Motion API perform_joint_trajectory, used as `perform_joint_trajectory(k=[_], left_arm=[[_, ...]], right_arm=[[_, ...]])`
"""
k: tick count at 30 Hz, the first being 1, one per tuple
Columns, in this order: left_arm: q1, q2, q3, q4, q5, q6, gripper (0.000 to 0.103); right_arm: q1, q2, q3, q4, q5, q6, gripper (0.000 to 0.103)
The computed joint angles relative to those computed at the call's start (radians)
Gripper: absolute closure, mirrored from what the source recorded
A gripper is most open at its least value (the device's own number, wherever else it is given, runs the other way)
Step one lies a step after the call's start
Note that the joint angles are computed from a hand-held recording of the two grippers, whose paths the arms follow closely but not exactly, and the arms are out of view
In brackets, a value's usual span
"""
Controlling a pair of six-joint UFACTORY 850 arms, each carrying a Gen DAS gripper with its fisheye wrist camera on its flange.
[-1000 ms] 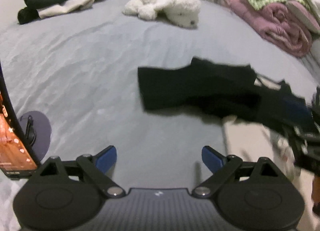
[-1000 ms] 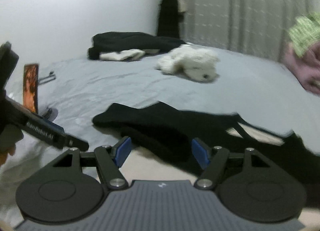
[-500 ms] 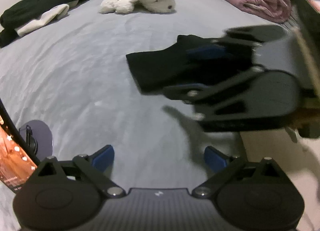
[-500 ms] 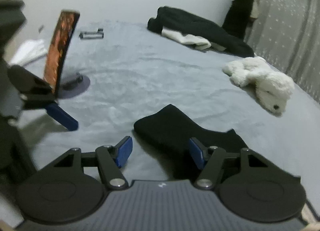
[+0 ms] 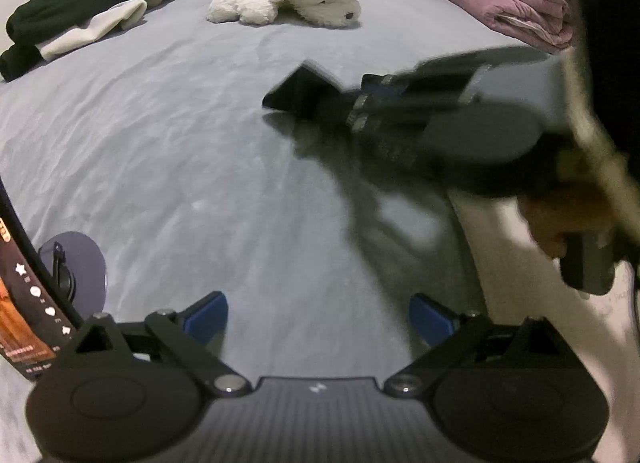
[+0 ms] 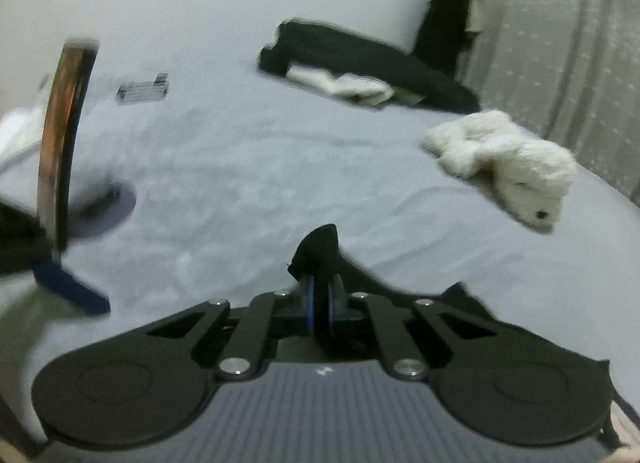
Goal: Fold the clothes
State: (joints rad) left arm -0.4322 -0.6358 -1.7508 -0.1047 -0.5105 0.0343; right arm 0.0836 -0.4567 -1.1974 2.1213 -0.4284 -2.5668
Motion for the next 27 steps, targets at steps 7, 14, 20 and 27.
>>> perform_joint_trajectory(k=[7,14,20,27], left_arm=[[0.005,0.002,0.001,-0.044,0.018,-0.016,0.006],[0.011,-0.005,-0.007,-0.207,0.08,0.058,0.031],[-0.013,-0.004,0.006,-0.327,0.229,0.144,0.056],[-0.031,-0.072,-0.074,-0.467,0.287,0.168,0.063]], right_arm=[[-0.057,0.061,0.014,0.072,-0.056,0.094,0.098],[-0.109,0.129,0.029,0.14,-0.077,0.107,0.098],[-0.16,0.173,0.039,0.238,-0.08,0.06,0.098],[-0.23,0.215,0.08,0.371,-0.107,-0.036,0.098]])
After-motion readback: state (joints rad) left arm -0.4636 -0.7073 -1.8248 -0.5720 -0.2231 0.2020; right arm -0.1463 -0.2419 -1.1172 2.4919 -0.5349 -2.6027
